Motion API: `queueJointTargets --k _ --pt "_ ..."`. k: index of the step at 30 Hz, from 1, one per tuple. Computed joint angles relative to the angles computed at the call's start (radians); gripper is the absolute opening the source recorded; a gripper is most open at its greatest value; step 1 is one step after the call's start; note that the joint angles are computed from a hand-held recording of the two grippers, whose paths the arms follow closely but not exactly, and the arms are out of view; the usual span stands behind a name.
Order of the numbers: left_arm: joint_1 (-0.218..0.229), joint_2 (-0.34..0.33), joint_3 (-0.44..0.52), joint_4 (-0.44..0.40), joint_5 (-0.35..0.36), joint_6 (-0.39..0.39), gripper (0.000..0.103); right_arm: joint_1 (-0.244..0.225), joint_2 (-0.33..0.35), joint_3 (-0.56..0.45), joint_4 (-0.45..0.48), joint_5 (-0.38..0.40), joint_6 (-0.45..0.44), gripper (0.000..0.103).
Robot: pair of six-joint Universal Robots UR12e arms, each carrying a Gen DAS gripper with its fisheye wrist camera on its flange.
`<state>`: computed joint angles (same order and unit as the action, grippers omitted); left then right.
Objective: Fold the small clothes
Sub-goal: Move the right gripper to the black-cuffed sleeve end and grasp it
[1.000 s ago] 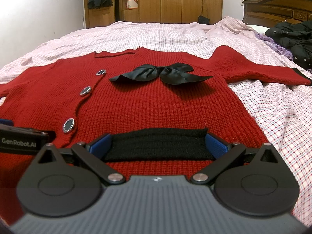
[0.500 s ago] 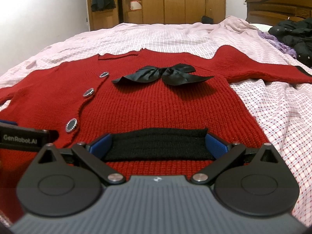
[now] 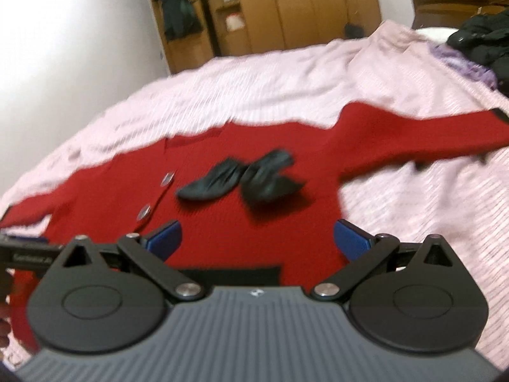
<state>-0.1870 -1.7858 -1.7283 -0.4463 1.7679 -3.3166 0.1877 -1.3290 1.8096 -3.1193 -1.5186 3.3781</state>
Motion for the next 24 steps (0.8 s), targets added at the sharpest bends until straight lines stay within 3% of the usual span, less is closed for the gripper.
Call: queueJointTargets --k 5,15,24 --pt "-0.011 -0.015 0.032 -0.019 0.024 -0.016 0.103 -0.054 -0.004 -0.003 -0.022 -0.005 0.046 0.103" --pt "-0.016 -0.056 0.081 -0.054 0.027 -0.043 0.103 -0.158 0.027 -0.044 0.059 -0.084 0.222 0.103" --pt "-0.026 -0.103 0.123 -0.105 0.057 -0.030 0.103 -0.184 0.098 -0.107 0.081 -0.170 0.330 0.103"
